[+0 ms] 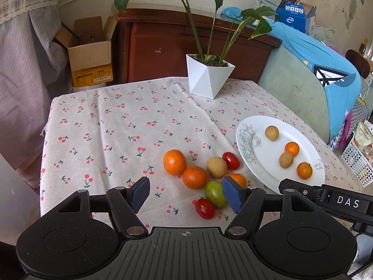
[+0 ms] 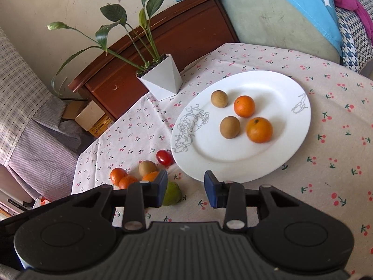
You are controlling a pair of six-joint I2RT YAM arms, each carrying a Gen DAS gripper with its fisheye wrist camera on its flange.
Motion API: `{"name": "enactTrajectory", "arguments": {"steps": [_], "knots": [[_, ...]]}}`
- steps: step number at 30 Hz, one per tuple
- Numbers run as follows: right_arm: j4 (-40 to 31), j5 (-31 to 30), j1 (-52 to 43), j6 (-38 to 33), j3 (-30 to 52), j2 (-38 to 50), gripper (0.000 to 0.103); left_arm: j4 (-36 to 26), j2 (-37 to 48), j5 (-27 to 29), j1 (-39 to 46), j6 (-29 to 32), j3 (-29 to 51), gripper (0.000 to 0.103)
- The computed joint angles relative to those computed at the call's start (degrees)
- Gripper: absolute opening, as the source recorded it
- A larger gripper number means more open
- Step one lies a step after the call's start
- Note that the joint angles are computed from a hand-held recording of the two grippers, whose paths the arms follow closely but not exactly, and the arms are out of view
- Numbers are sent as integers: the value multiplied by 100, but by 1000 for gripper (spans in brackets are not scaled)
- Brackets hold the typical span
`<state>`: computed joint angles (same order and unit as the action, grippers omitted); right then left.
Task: Organize fruits
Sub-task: 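Move both open grippers back toward the remaining fruit pile, then grasp a red cherry tomato with the left gripper while the right grasps a green lime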
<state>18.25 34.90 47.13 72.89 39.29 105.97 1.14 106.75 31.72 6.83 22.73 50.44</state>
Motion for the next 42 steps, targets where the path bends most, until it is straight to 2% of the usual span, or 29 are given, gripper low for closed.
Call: {"name": "enactTrajectory", "arguments": {"steps": [4, 14, 18, 28, 33, 36, 38, 42], "knots": [[29, -118, 19, -114, 117, 155, 37, -109, 57, 72, 117, 292, -16, 68], [-63, -366, -14, -357, 474, 544, 37, 167, 96, 7, 161, 940, -312, 68], [-112, -359, -30, -414, 599, 646, 42, 169, 142, 23, 172, 1040, -323, 68], [-276, -233, -26, -707, 933, 911, 41, 290, 218, 109, 167, 1282, -377, 67], [-251, -216, -28, -768, 949, 945, 32, 482, 264, 202, 127, 1391, -462, 66], [-243, -224, -27, -736, 920, 922, 32, 680, 309, 277, 96, 1439, -529, 65], [-258, -231, -23, -694, 898, 893, 32, 704, 348, 340, 73, 1502, -529, 59], [-184, -275, -54, -548, 799, 838, 32, 871, 439, 329, -2, 1545, -548, 56]]}}
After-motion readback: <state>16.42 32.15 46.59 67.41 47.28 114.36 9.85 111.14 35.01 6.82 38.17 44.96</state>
